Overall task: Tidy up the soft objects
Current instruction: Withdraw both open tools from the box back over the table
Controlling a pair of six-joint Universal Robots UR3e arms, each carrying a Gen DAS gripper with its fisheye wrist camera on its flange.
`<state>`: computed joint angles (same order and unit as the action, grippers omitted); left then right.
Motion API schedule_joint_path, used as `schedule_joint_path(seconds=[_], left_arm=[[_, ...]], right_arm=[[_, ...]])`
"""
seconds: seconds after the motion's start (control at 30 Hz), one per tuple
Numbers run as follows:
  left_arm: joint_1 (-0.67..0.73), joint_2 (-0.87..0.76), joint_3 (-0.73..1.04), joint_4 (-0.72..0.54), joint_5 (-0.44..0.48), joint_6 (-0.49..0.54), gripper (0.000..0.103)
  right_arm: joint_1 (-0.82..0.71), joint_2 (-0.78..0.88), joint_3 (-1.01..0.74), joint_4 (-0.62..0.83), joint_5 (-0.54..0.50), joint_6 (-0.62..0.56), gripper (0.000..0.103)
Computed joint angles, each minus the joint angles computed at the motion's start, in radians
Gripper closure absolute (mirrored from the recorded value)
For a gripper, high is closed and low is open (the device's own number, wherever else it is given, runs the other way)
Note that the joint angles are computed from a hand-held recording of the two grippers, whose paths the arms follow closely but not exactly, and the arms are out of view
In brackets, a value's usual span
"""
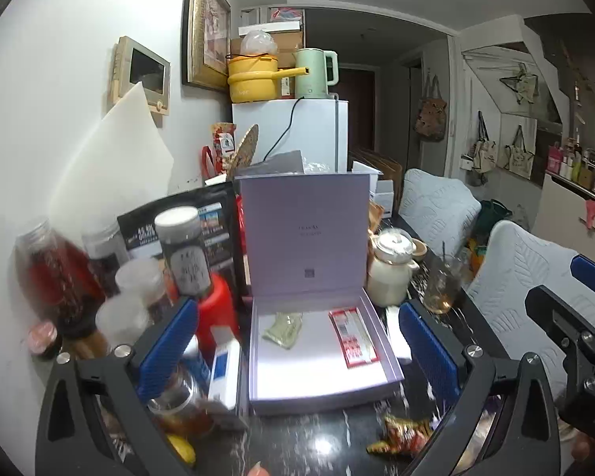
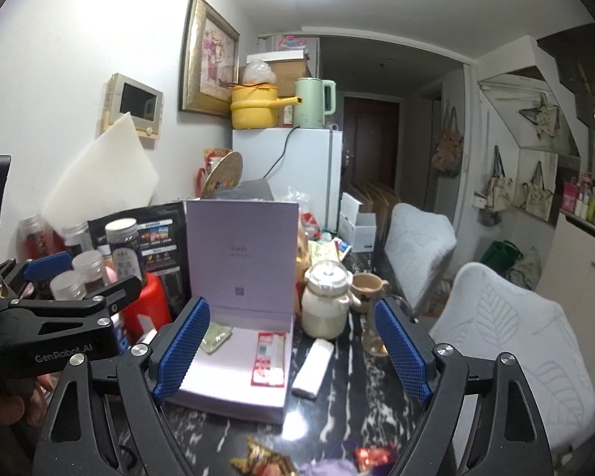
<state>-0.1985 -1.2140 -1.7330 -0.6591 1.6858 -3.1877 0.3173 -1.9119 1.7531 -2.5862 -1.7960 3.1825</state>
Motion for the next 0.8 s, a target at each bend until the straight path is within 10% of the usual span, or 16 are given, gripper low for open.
schedule_joint_path(seconds=[0.8], left_arm=[[-0.338,0.34,-0.378,-0.067,0.133,-0.085,0.0]], right_arm=[[0.564,-0.326,0.342,0.294,-0.49,0.439,0.017]])
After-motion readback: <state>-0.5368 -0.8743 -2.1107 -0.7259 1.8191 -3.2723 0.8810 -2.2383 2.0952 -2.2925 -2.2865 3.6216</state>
